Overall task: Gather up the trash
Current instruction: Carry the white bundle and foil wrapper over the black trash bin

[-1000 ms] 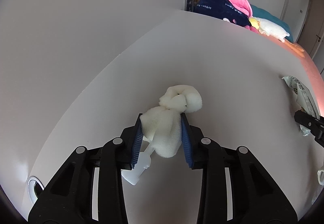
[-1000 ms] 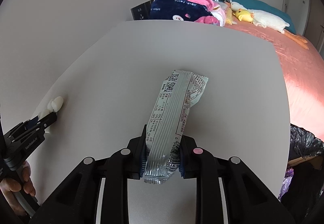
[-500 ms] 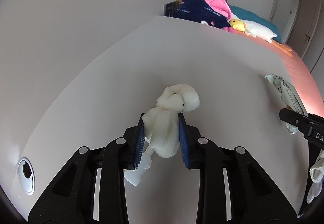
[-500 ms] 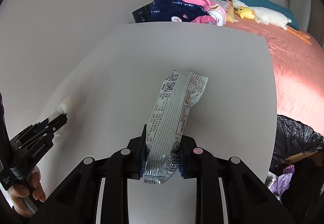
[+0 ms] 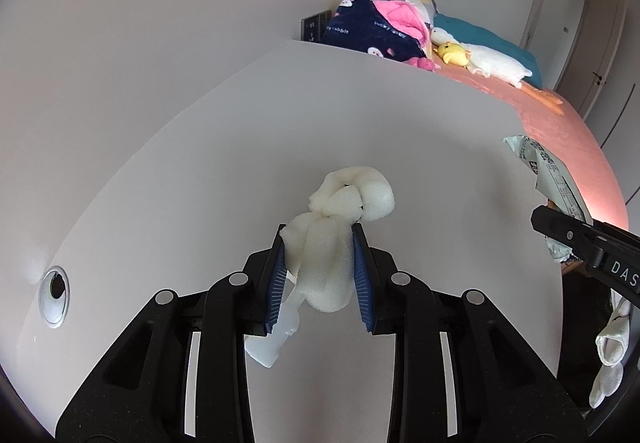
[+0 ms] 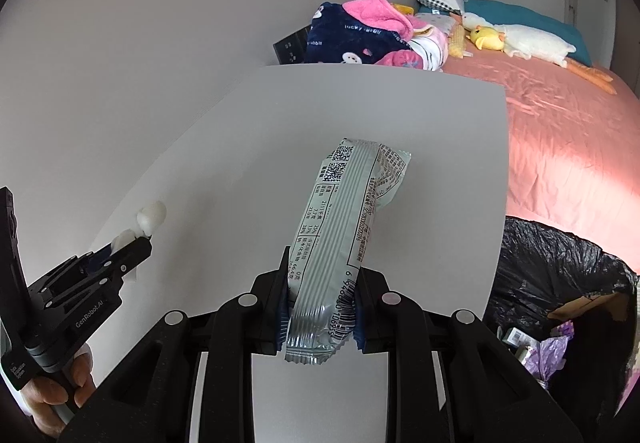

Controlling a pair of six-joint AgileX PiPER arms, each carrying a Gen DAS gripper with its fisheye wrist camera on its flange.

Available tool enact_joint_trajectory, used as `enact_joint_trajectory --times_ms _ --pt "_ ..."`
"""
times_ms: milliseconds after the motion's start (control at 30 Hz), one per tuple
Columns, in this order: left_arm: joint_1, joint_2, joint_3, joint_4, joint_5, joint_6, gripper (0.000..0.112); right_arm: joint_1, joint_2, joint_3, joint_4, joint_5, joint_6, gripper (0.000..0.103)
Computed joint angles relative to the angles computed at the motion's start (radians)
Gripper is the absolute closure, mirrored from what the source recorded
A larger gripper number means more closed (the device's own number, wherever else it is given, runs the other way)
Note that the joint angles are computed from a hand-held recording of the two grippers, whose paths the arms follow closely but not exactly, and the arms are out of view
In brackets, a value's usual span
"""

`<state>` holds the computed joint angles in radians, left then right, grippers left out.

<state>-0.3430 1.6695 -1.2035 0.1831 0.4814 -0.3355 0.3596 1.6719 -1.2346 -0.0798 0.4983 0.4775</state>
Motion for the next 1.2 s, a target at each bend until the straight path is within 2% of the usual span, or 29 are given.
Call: enact_joint_trajectory --times_ms 633,967,1200 --pt "-0.235 -0.144 0.115 0.226 0.046 -0.321 0.082 0.002 -0.29 0.254 -0.03 -0.011 0.019 0.077" --pt "-0.349 -0.142 0.112 0.29 0.06 -0.427 0.082 -0.019 -0.421 0.373 -0.06 -0.004 0.041 0.077" --pt "-0.428 -0.123 0.086 0.316 0.083 -0.479 0.082 -0.095 -0.491 0.426 0.007 0.005 -0.048 0.077"
